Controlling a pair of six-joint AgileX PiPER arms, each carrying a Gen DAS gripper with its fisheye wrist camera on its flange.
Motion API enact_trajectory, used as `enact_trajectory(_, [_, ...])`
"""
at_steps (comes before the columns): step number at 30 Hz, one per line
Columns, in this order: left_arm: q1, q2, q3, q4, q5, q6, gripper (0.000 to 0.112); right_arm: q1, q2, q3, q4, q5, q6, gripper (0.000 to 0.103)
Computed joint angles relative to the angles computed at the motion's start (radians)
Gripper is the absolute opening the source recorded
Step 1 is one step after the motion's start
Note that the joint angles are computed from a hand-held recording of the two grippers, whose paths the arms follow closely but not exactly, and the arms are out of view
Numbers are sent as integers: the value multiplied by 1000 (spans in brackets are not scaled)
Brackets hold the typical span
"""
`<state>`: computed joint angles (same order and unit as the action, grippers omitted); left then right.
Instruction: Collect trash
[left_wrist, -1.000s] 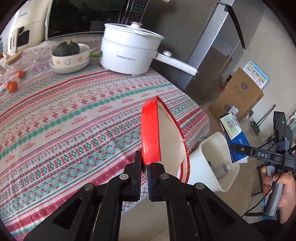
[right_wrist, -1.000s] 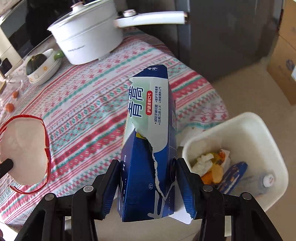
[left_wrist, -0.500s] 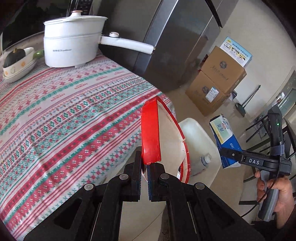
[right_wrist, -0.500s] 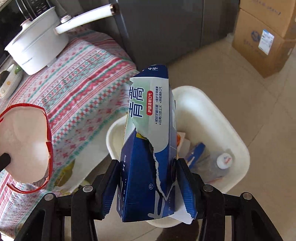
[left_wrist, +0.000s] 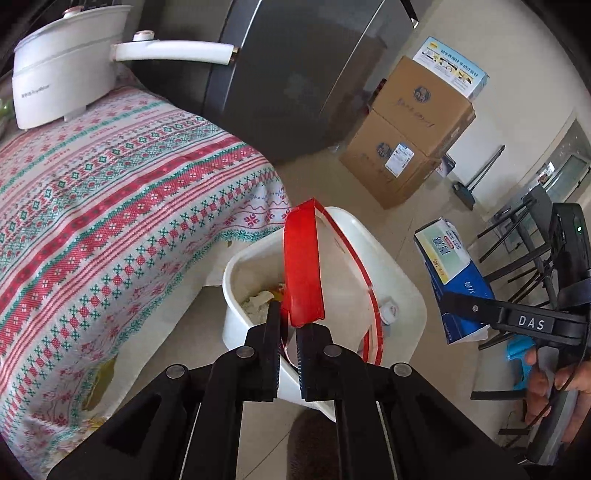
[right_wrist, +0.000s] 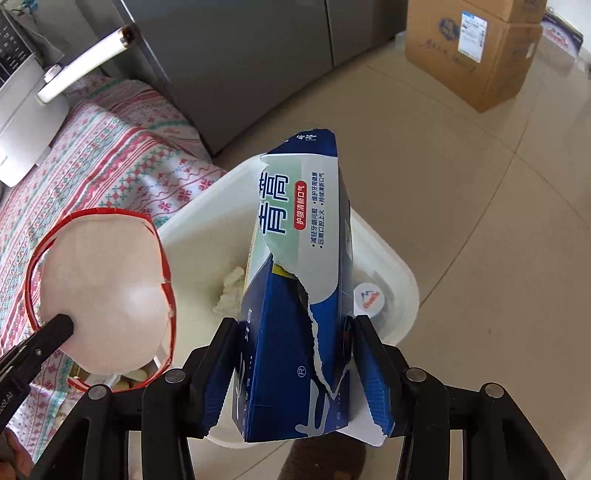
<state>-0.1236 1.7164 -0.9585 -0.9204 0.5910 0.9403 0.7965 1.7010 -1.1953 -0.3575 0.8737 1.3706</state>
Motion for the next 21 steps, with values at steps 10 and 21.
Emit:
enact_trajectory(10, [-33, 19, -12, 350, -73, -287, 93, -12, 22, -20, 11, 13, -34, 55])
enact_trajectory(21, [45, -78, 24, 463, -27, -394, 97, 35, 64, -101, -67, 75, 31, 90])
